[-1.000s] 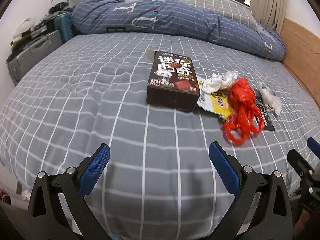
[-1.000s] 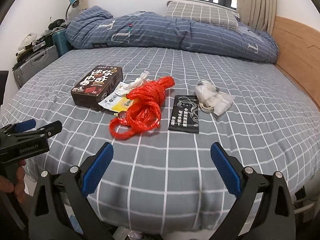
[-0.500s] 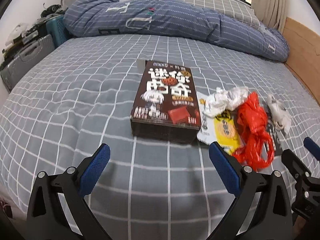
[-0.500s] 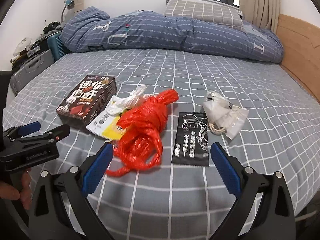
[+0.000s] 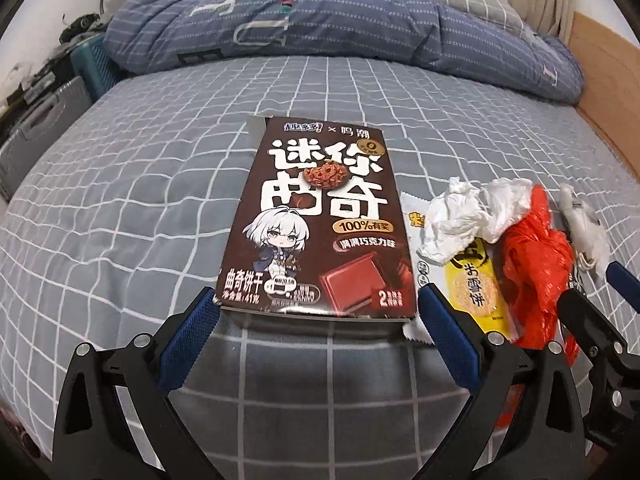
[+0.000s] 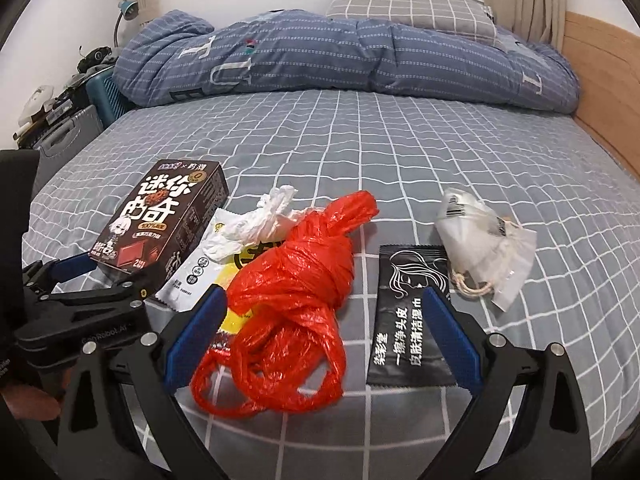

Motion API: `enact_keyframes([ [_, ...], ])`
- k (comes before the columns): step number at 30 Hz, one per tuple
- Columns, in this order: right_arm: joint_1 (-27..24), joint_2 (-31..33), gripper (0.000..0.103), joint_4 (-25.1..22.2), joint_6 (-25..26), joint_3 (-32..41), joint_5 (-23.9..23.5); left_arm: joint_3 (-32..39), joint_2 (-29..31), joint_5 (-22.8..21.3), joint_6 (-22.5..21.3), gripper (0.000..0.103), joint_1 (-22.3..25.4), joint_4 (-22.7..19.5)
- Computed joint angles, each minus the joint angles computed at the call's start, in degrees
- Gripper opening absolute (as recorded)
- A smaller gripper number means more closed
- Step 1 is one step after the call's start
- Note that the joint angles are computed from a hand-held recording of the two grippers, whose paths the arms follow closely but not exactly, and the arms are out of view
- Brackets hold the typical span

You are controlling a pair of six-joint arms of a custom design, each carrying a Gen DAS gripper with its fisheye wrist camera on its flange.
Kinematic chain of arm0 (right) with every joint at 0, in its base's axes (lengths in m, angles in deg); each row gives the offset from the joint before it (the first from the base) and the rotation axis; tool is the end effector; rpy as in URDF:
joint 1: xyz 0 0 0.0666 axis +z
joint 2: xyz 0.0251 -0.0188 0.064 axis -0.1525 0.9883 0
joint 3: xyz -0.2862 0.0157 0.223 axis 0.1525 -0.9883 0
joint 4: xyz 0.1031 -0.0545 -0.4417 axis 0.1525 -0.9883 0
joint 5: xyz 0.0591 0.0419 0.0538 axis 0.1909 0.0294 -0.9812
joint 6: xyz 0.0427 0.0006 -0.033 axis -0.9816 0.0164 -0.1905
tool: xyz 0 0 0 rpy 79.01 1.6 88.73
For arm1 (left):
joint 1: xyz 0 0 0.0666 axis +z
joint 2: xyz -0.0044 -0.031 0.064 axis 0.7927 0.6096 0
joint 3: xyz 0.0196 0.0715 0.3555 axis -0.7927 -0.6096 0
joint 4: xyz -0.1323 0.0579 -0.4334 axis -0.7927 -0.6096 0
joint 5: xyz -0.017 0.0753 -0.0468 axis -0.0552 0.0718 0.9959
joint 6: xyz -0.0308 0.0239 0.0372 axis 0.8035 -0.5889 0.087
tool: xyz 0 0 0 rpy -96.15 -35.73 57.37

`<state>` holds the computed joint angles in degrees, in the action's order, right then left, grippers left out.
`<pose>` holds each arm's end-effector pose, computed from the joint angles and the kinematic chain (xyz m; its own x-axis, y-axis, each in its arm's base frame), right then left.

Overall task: Collect trash
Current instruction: 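Grasp the brown chocolate box with the left tool while the right tool grasps the red string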

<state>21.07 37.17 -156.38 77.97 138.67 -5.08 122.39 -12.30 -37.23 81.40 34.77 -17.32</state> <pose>0.3713 0.2093 0.5816 -0.6594 -0.2078 -0.7225 -0.3534 0.9339 0.0539 0.3440 -0.0965 0.5928 -0.7515 -0.2313 -0.6179 -0.2995 0.9541 0.0071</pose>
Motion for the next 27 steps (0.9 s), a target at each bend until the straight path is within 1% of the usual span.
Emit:
enact_keyframes([
  [3,-0.14,0.97,0.089,-0.3,-0.61,0.48,-0.45,-0.14,0.36,0.72,0.43,0.097,0.96,0.63],
  [5,-0.24,1.56,0.084,-0.71,-0.9,0.83,-0.55,-0.48,0.41,1.12,0.28,0.097,1.14,1.0],
  [6,-0.31,2.02,0.083,-1.04,-1.07,1.16,-0.8,-0.54,0.63,1.11,0.25,0.096,1.25,1.04],
  [8,-0.46,2.5,0.076,-1.49,-1.17,1.43,-1.54,-0.57,0.96,2.13,-0.05,0.091,1.77,1.3],
  [9,-0.51,2.99,0.074,-2.04,-1.2,1.77,-1.96,-0.62,1.09,2.22,-0.22,0.092,1.85,1.43],
  [12,-0.9,4.13,0.061,-3.63,-1.78,2.48,-3.61,-1.24,0.8,1.97,-0.75,0.09,2.01,2.32],
  [14,-1.36,4.81,0.045,-4.95,-2.41,2.87,-5.11,-1.62,0.43,2.16,-0.45,0.09,1.98,2.69],
  [15,-1.51,5.06,0.041,-5.34,-2.68,2.91,-5.41,-1.81,0.26,2.09,-0.39,0.09,1.84,2.8],
  [16,-1.55,4.96,0.033,-5.22,-2.87,2.74,-4.98,-1.97,0.12,2.0,-0.43,0.09,1.73,2.86],
  [17,-1.58,4.81,0.028,-5.04,-2.92,2.58,-4.82,-2.12,-0.02,1.86,-0.5,0.09,1.6,2.92],
  [20,-1.75,4.52,0.021,-4.6,-2.8,2.43,-4.93,-2.5,-0.47,1.62,-0.69,0.09,1.22,3.0],
  [24,-1.98,4.24,0.02,-4.48,-2.96,2.87,-5.15,-2.23,-0.76,2.44,0.23,0.09,1.67,2.8],
  [27,-1.87,4.11,0.02,-4.7,-2.4,3.53,-4.93,-1.66,-0.79,1.66,0.61,0.09,1.33,2.45],
])
